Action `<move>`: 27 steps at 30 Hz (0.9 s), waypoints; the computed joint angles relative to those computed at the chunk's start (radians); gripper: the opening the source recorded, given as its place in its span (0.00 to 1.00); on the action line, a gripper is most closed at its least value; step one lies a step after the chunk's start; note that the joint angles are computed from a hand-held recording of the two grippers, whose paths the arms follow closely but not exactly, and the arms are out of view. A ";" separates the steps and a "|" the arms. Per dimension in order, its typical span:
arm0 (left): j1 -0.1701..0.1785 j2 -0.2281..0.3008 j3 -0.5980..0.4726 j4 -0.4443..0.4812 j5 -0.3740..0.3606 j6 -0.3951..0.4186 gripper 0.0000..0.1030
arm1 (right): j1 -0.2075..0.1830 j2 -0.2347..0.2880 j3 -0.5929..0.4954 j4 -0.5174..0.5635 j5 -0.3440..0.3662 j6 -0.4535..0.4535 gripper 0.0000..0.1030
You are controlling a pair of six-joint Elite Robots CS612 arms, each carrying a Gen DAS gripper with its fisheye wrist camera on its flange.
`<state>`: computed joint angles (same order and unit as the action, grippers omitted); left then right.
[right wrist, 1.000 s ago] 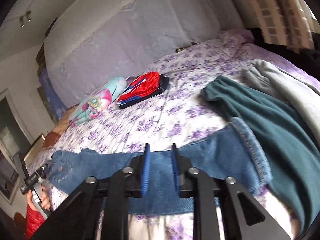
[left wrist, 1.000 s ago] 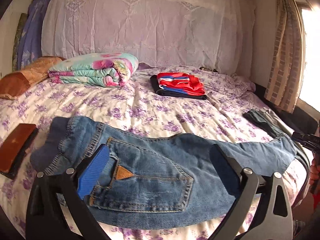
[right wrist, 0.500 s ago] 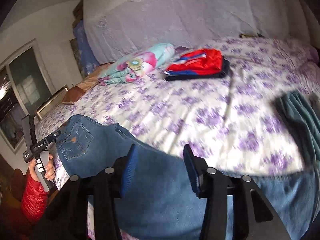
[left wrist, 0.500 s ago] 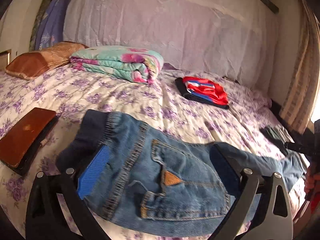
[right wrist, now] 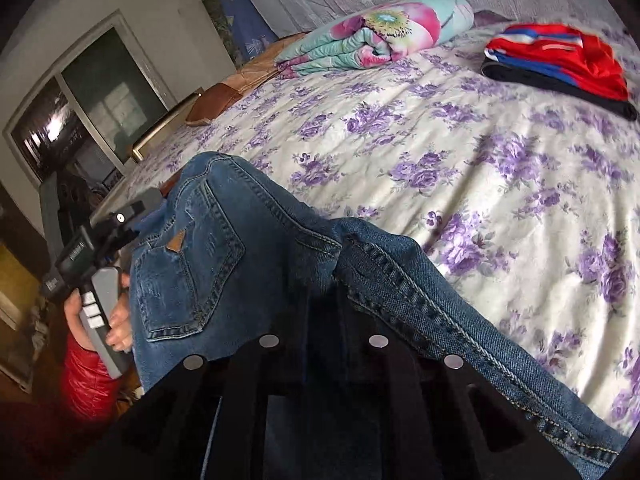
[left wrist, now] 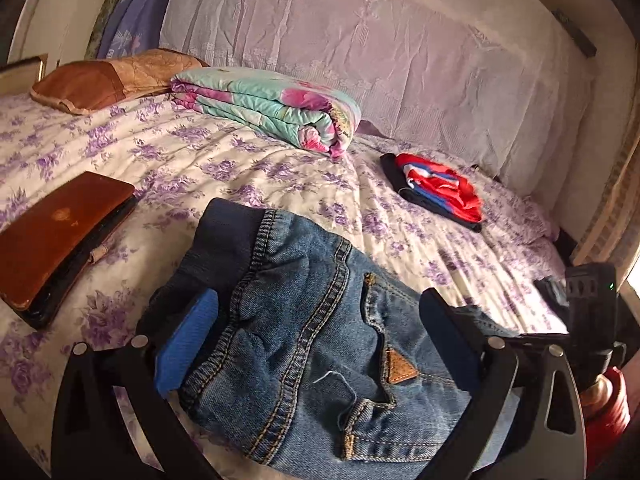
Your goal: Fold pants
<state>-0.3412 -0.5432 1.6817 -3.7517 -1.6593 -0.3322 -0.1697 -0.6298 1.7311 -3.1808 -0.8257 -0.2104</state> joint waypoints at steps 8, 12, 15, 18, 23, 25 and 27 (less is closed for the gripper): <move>0.003 0.003 0.001 -0.012 0.007 -0.020 0.95 | -0.038 0.003 -0.010 -0.075 0.116 0.166 0.54; 0.008 0.006 -0.003 -0.020 -0.011 -0.025 0.95 | -0.029 0.004 -0.061 0.054 0.108 0.161 0.56; 0.012 0.009 -0.005 -0.029 -0.026 -0.032 0.95 | -0.023 0.018 -0.085 0.130 0.106 0.168 0.48; 0.018 0.013 -0.007 -0.040 -0.045 -0.042 0.95 | -0.016 0.019 -0.078 0.096 0.091 0.174 0.44; 0.020 0.015 -0.007 -0.048 -0.054 -0.050 0.95 | 0.015 -0.013 -0.040 0.049 0.024 0.055 0.39; 0.020 0.014 -0.007 -0.049 -0.055 -0.052 0.95 | 0.026 -0.018 -0.035 0.036 -0.022 0.043 0.39; 0.021 0.016 -0.009 -0.051 -0.061 -0.055 0.95 | 0.027 -0.011 -0.045 0.038 -0.034 0.051 0.39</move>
<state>-0.3198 -0.5271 1.6729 -3.8026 -1.7201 -0.3869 -0.1425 -0.6404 1.6860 -3.1425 -0.8599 -0.1591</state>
